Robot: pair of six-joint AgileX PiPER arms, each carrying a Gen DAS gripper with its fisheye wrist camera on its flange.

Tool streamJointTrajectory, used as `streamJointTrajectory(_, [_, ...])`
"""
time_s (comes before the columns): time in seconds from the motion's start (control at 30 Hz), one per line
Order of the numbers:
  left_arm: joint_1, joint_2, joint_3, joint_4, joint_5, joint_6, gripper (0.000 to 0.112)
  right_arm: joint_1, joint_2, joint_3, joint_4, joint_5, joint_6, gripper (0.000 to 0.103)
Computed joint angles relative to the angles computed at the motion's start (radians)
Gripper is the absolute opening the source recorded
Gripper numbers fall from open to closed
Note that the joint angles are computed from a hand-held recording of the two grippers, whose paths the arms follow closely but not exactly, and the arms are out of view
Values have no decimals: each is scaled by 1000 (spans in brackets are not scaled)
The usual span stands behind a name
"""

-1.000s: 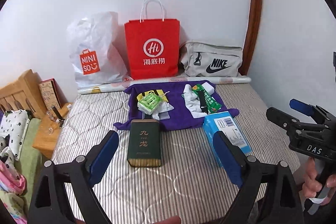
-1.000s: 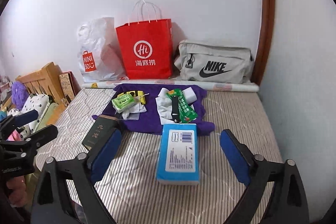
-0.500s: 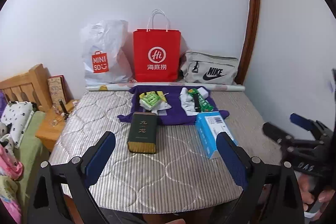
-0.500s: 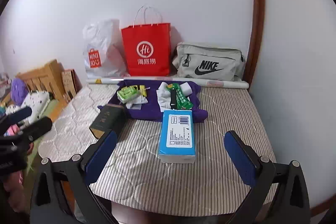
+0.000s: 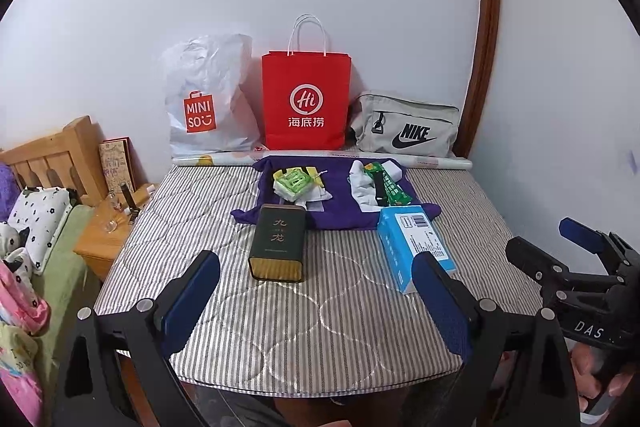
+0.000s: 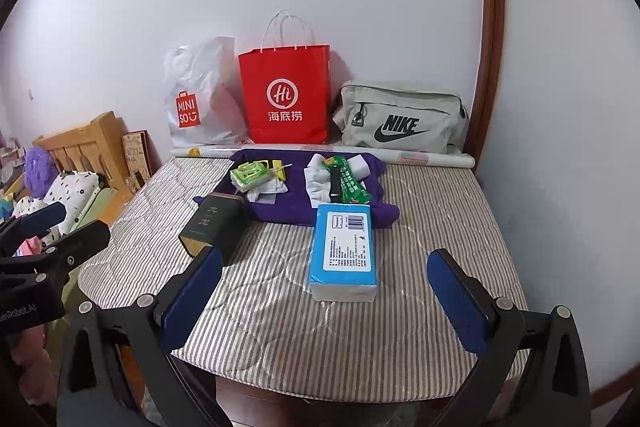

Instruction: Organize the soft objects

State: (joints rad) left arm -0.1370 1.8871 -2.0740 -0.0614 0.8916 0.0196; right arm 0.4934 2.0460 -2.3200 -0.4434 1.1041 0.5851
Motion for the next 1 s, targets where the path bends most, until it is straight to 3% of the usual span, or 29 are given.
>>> streamJointTrajectory(1.0, [-19, 4, -4, 19, 19, 6, 97, -19, -77, 140, 7, -49, 51, 101])
